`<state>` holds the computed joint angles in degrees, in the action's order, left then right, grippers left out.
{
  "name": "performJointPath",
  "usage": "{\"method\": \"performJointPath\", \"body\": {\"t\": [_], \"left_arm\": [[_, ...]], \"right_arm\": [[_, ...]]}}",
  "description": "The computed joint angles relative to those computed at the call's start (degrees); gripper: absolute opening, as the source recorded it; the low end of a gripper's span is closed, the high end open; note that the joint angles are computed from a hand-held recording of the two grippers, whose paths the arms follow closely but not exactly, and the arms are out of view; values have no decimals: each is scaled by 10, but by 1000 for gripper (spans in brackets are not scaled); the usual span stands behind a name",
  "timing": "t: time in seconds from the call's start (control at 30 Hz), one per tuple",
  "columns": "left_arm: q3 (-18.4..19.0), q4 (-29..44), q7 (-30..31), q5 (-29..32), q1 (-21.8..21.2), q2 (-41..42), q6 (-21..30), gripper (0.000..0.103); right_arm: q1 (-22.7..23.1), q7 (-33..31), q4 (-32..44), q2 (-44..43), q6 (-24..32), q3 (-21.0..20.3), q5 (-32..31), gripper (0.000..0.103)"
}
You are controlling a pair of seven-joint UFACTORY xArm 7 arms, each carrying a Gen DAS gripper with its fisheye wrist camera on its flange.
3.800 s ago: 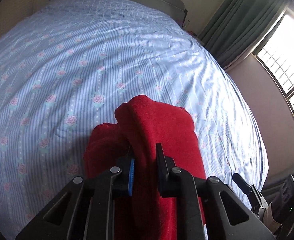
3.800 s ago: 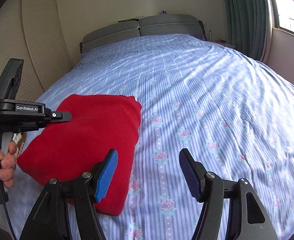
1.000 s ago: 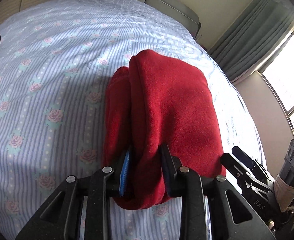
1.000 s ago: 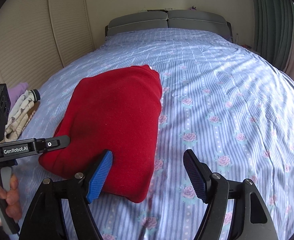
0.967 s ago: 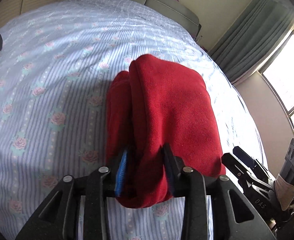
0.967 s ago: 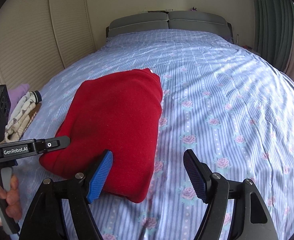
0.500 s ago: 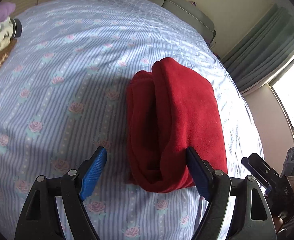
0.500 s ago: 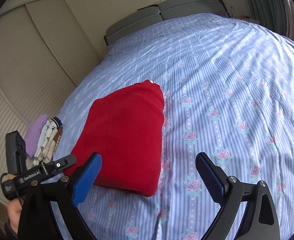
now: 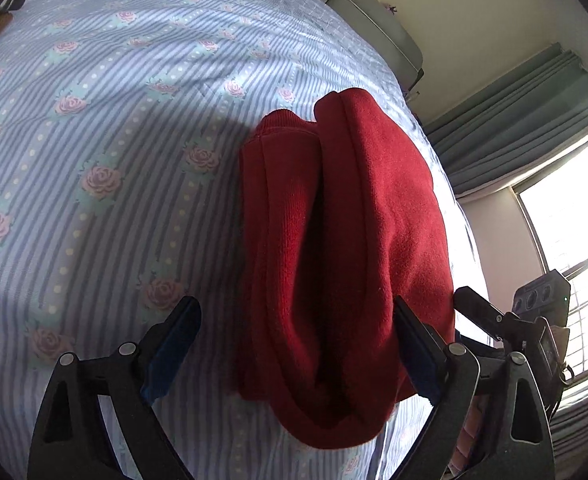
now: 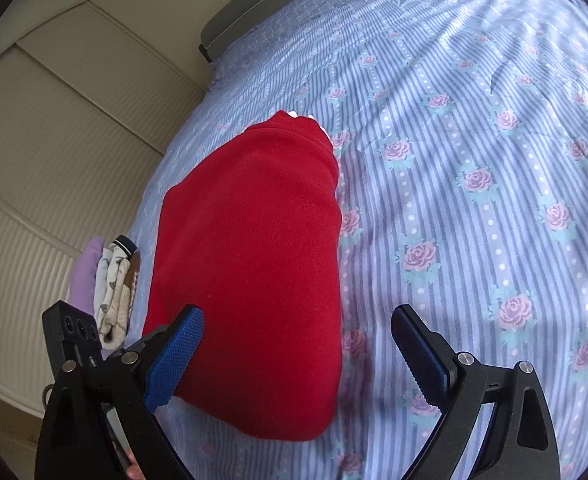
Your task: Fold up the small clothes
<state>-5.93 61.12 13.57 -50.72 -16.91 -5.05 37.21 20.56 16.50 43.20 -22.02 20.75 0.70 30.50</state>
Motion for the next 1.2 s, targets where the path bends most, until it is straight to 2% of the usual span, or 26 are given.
{"method": "performJointPath", "body": {"t": [0.07,0.2,0.37,0.5,0.57,0.6,0.73,0.83,1.03,1.2], "left_arm": [[1,7,26,-30,-2,13,7,95],[-3,20,63,-71,3,35,11,99],[-11,35,92,-102,11,55,15,99],[-20,49,99,-111,14,70,11,98],[-24,51,117,-130,16,72,12,89],[-25,46,129,-142,17,67,14,78],[-31,35,144,-152,7,56,-13,61],[-30,39,139,-142,2,51,-15,53],[-25,55,100,-104,-2,38,-1,48],[-15,46,86,-82,-4,1,9,48]], "right_arm": [[41,-62,12,20,-3,-42,68,96],[73,-178,45,60,16,-83,199,96],[72,-293,84,108,58,-98,334,96],[54,-343,112,143,82,-85,398,96],[43,-360,123,156,91,-75,425,92],[38,-371,129,162,94,-69,442,88],[15,-382,122,157,87,-40,465,76],[-4,-390,109,143,81,-20,486,69],[-29,-373,94,112,49,24,484,62],[-16,-333,100,89,17,42,458,61]]}}
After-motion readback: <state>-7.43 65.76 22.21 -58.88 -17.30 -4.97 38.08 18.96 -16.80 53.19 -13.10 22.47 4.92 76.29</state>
